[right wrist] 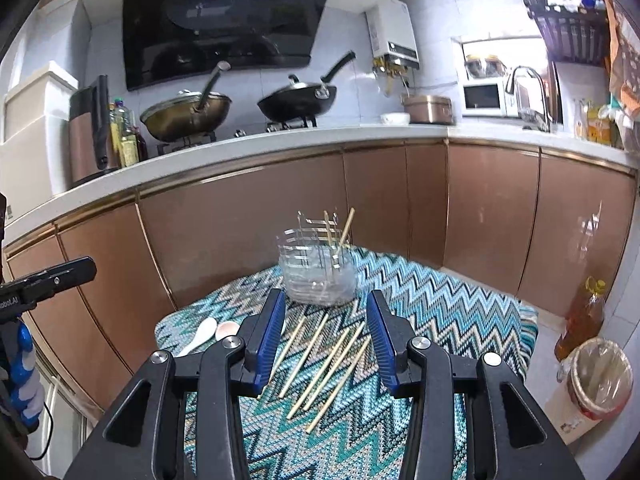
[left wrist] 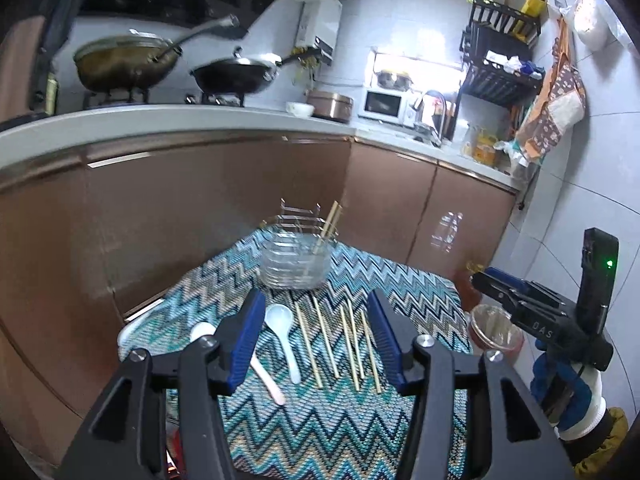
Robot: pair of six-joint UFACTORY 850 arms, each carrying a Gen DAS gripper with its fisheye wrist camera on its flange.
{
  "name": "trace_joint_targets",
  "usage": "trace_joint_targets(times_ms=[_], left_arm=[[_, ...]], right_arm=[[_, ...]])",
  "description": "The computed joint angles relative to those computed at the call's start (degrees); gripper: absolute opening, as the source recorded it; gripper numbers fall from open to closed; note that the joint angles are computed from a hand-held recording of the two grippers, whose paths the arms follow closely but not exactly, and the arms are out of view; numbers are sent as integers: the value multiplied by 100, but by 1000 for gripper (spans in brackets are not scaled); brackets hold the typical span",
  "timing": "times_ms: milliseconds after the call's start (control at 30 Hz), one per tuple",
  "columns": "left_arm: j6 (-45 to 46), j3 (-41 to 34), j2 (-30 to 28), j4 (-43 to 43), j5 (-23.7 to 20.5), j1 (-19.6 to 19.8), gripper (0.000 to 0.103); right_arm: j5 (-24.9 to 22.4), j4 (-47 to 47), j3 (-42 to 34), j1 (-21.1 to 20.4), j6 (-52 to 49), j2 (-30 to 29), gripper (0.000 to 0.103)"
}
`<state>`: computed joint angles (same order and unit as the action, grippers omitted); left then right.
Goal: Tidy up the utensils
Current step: 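Lower the right and left grippers over the loose bamboo chopsticks, then close the right gripper on a chopstick while the left gripper closes on another chopstick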
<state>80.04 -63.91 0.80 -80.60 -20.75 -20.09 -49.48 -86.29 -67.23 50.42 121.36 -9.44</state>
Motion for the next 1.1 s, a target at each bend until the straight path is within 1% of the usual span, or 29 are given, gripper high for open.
trace_joint_targets(times_ms=[100,300,400,500,533,633,667,700,733,800,900,933,1100], left_arm=[[-425,-274,-342,415,-107,-82,51],[-1538,-1062,-1243,1396,-451,-194,51],[-2153,-1500,-1718,1905,-635,-252,51],[-2789,-2012,-2230,2445,-916,-313,51],[-2970,-2189,-2405,2601,-1017,-338,51],[-3518,-2747,-2933,3086,-1250,-433,50],[-3681,-2913,-3085,3234,-1293,-464,50],[-3796,-3071,-3225,3357,-1330,-485,50],[-4001,-3314,-3433,3600,-1374,-534,50],[-4261,-3665,-3727,3886,-1476,-582,50],[-4694,-4290,-4224,4297,-1706,-653,50],[-4866,-4535,-4406,4451,-1804,-675,50],[-5509,-5548,-5155,5030,-2223,-737,49]], right_arm=[[234,140,15,-171,-64,-54,42],[769,461,10,-548,-263,-201,42],[1163,799,-109,-829,-579,-355,42],[1675,1269,-233,-1145,-1008,-531,41],[1922,1510,-280,-1289,-1199,-610,41],[2331,2095,-382,-1553,-1709,-786,35],[2541,2437,-438,-1685,-2030,-881,32],[2656,2618,-462,-1752,-2189,-932,30],[2828,3035,-521,-1872,-2569,-1025,29],[2949,3557,-618,-1998,-3086,-1156,25],[3244,4758,-775,-2232,-4230,-1365,23],[3310,5280,-851,-2314,-4724,-1460,23],[3398,7088,-1139,-2552,-6466,-1779,22]])
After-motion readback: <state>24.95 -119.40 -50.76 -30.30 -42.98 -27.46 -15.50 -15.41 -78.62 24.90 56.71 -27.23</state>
